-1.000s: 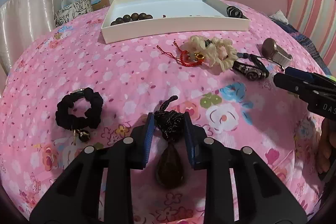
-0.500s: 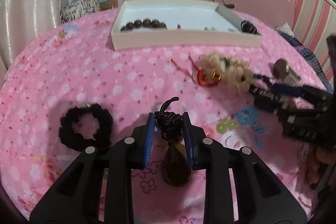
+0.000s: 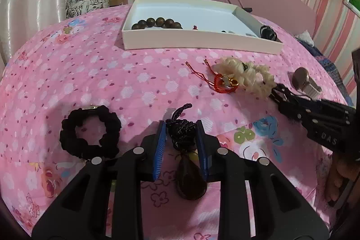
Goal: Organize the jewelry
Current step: 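Grasp the black-corded brown pendant with the left tool while the right tool reaches the black cord bracelet, then carry the pendant in the left tool over the tray while the right tool carries the cord bracelet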
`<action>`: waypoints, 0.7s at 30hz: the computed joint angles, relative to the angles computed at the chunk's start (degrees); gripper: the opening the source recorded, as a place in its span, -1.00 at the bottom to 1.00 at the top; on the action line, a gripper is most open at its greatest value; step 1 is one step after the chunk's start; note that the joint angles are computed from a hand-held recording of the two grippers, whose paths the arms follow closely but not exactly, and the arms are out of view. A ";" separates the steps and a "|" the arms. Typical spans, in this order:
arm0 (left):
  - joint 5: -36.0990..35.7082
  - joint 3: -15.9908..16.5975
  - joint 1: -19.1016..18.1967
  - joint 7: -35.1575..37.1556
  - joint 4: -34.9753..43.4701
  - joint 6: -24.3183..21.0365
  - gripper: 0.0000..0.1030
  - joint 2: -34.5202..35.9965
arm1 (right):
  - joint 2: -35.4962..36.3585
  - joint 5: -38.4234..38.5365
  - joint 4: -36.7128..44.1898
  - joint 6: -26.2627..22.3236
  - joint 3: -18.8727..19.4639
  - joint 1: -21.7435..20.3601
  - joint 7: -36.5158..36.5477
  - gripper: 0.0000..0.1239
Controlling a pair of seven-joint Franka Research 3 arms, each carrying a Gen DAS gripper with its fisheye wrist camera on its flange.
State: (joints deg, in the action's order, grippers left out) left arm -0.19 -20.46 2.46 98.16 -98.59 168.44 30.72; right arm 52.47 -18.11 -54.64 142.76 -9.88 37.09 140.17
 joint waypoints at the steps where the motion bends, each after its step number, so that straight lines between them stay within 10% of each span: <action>1: -0.42 -0.59 0.54 0.28 -0.10 0.14 -0.52 0.00 | -1.19 -0.45 -2.14 1.17 -0.40 0.43 0.77 -0.59; 11: -3.32 -4.55 4.43 3.36 -3.51 2.81 -0.52 -3.24 | -13.81 -8.08 -22.56 12.97 -5.05 4.42 11.65 -0.60; 21: -5.76 -5.47 4.22 5.65 -1.57 2.99 -0.54 -5.17 | -15.38 -14.07 -21.18 14.21 -5.84 3.67 15.05 -0.60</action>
State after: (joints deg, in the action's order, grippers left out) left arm -5.95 -25.93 6.69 103.81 -100.15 171.43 25.55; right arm 37.09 -32.19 -75.82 156.97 -15.73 40.75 155.23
